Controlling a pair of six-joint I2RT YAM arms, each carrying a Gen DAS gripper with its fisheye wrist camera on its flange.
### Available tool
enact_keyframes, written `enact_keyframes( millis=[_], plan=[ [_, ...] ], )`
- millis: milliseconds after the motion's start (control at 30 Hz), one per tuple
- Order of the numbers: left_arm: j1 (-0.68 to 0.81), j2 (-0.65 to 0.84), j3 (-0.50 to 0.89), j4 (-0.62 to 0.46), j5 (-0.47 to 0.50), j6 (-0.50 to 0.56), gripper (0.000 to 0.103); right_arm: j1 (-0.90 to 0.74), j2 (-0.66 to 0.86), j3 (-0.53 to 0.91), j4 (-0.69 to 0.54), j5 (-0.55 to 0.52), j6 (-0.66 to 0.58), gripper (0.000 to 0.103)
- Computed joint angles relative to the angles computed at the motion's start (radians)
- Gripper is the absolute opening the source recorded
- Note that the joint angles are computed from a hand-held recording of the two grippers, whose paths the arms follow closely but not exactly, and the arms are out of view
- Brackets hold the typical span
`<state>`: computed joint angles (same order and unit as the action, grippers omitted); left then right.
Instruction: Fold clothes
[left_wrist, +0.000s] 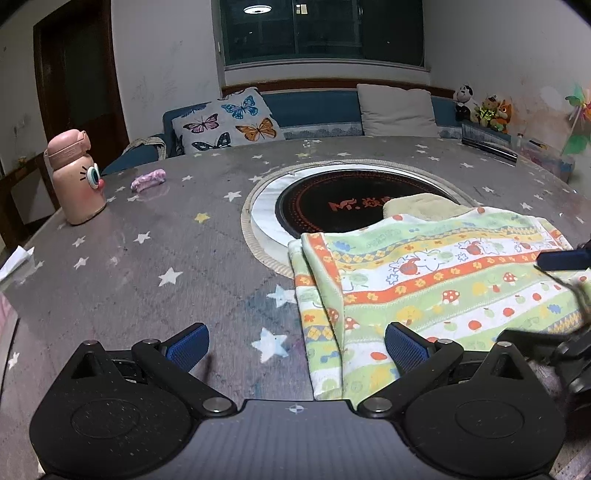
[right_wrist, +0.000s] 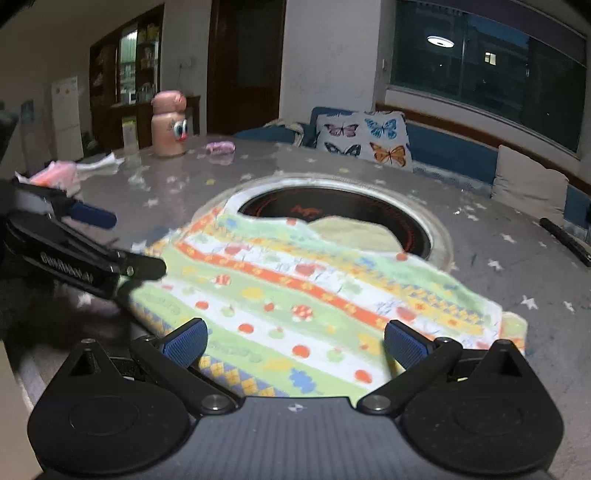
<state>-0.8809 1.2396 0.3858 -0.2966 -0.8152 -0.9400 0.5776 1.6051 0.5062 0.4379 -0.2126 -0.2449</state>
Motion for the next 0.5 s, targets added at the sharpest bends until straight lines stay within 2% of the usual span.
enact_keyframes(
  millis=[167,333,500],
  plan=[
    [-0.019,-0.029,-0.007,-0.035,-0.011,-0.03,0.103,0.003,-0.036,0.009,-0.031,-0.011,-0.01,0.103],
    [-0.021,-0.049,-0.036,-0.04,-0.008,-0.067,0.103,0.038,0.019,0.029,-0.02,0.007,0.012,0.103],
    [-0.024,-0.077,-0.047,-0.055,-0.008,-0.069,0.103,0.045,-0.004,0.034,-0.021,0.002,0.007,0.103]
  ],
)
